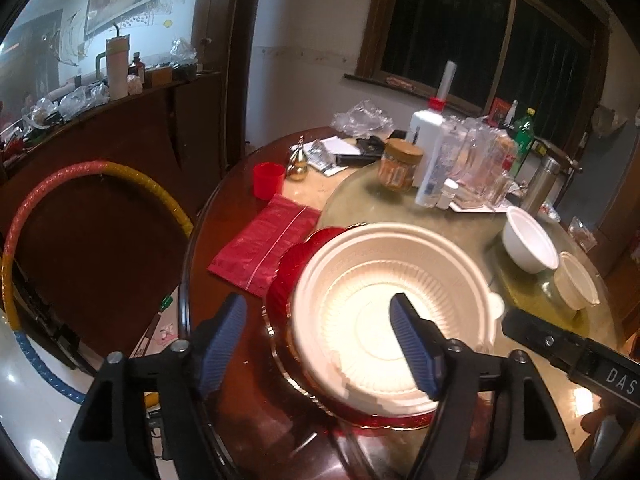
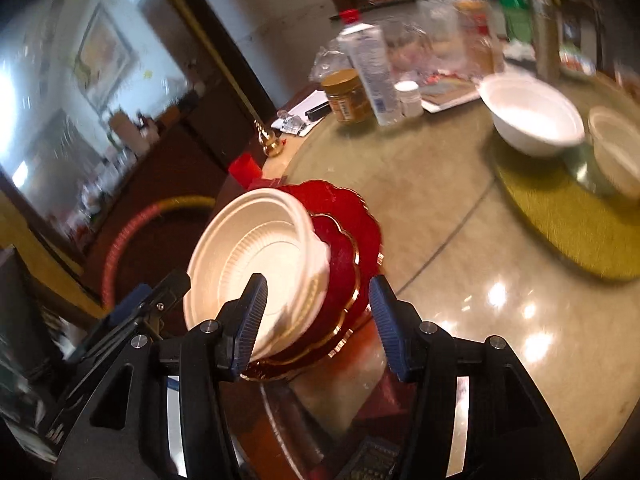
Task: Organize plates and bowls
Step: 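Move the left tool to the white foam bowl on the gold mat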
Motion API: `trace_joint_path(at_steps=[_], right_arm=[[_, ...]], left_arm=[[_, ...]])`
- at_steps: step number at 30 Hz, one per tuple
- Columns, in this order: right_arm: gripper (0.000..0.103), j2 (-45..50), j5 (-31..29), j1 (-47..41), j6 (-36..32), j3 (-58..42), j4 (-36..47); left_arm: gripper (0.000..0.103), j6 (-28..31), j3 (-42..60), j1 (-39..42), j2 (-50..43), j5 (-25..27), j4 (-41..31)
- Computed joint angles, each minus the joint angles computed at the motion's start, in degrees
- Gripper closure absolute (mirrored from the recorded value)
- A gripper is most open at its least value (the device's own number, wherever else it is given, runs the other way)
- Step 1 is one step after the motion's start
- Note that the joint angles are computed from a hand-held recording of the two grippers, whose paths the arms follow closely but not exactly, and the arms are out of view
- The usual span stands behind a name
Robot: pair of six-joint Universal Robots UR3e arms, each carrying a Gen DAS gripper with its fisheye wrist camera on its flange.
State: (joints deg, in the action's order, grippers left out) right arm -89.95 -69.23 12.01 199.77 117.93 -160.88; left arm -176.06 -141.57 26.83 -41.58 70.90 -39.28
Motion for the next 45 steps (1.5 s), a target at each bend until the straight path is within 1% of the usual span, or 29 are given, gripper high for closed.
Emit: trace_joint_path(at_steps=[3, 5, 6, 7, 9, 10, 13, 15, 17, 18, 20, 21, 23, 25, 26, 28, 30, 32, 33, 36, 37, 40, 45], right_arm=[[0.050, -5.0, 8.7, -9.3, 0.7, 9.3, -4.1], [0.050, -7.6, 12.4, -14.4, 0.7, 13.1, -4.3], [0.048, -9.5, 15.3, -18.3, 0.2, 15.7, -4.0], [0.042, -11.2, 17.3, -21.4, -0.4, 17.6, -3.0], [0.033, -14.4, 20.9, -28.3, -1.7, 21.0, -0.6], [0.031, -16.1, 22.9, -32.0, -2.7, 22.6, 0.8], [0.031, -19.7, 26.6, -39.5, -6.2, 23.9, 7.5], [0.030, -21.2, 29.2, -43.8, -9.1, 24.1, 12.2], [0.030, -21.3, 31.1, -46.4, -11.2, 23.4, 16.0], [0.030, -20.8, 33.3, -48.4, -12.8, 23.3, 18.0], [0.030, -19.3, 35.4, -50.5, -13.5, 22.7, 19.8], [0.030, -18.0, 36.6, -51.5, -13.4, 22.4, 19.9], [0.030, -14.3, 38.1, -52.5, -11.7, 21.6, 17.4], [0.030, -10.1, 39.7, -53.4, -10.5, 20.3, 15.1], [0.030, -8.3, 40.7, -54.1, -10.5, 19.4, 15.0], [0.030, -3.6, 41.3, -53.8, -6.4, 17.5, 10.0], [0.030, 0.5, 41.5, -52.7, -3.7, 14.6, 7.5], [0.030, 3.9, 41.3, -51.5, -1.9, 11.3, 6.3], [0.030, 5.9, 40.8, -50.7, -0.4, 9.4, 4.8], [0.030, 10.4, 39.3, -49.6, 3.2, 5.3, 1.8], [0.030, 11.2, 39.6, -50.0, 3.2, 4.6, 1.9], [0.030, 15.1, 38.9, -49.1, 6.0, 0.7, -0.1], [0.030, 19.5, 36.9, -47.2, 6.2, -5.3, 1.4]], left_arm=[[0.024, -2.2, 1.2, -4.1, -2.2, 1.8, 3.1], [0.023, -3.4, 2.5, -7.3, -4.6, 2.3, 4.9], [0.023, -4.2, 3.2, -9.3, -6.0, 3.3, 6.2], [0.022, -5.2, 4.3, -11.9, -8.2, 4.4, 7.4], [0.021, -6.3, 6.5, -15.7, -11.7, 4.4, 8.9], [0.021, -6.8, 7.2, -17.1, -13.0, 4.7, 9.7], [0.020, -9.3, 11.9, -24.5, -20.7, 5.8, 12.4], [0.020, -10.3, 16.4, -28.4, -26.4, 5.2, 12.2], [0.020, -11.1, 21.4, -32.4, -32.4, 6.0, 12.3], [0.020, -11.7, 25.0, -34.5, -36.2, 6.4, 11.8], [0.020, -12.8, 29.9, -36.9, -41.5, 7.1, 11.5], [0.020, -13.7, 32.9, -37.7, -44.2, 6.9, 10.1], [0.020, -16.0, 38.9, -38.6, -50.0, 5.7, 8.2], [0.020, -18.5, 45.7, -39.5, -55.5, 6.0, 4.6], [0.020, -20.0, 48.7, -39.9, -58.2, 6.3, 3.6], [0.020, -22.7, 53.9, -40.9, -62.5, 8.4, 1.0], [0.020, -25.1, 59.6, -41.8, -67.4, 9.3, -1.0], [0.020, -27.0, 66.5, -42.8, -72.5, 10.2, -4.6], [0.020, -27.5, 69.6, -43.3, -74.6, 10.4, -5.8], [0.020, -28.5, 78.1, -45.3, -80.5, 12.9, -8.7], [0.020, -28.8, 81.6, -45.8, -82.8, 13.5, -10.0], [0.020, -30.0, 88.7, -46.6, -87.7, 15.0, -11.8], [0.020, -31.3, 103.0, -47.6, -97.0, 17.7, -17.6]])
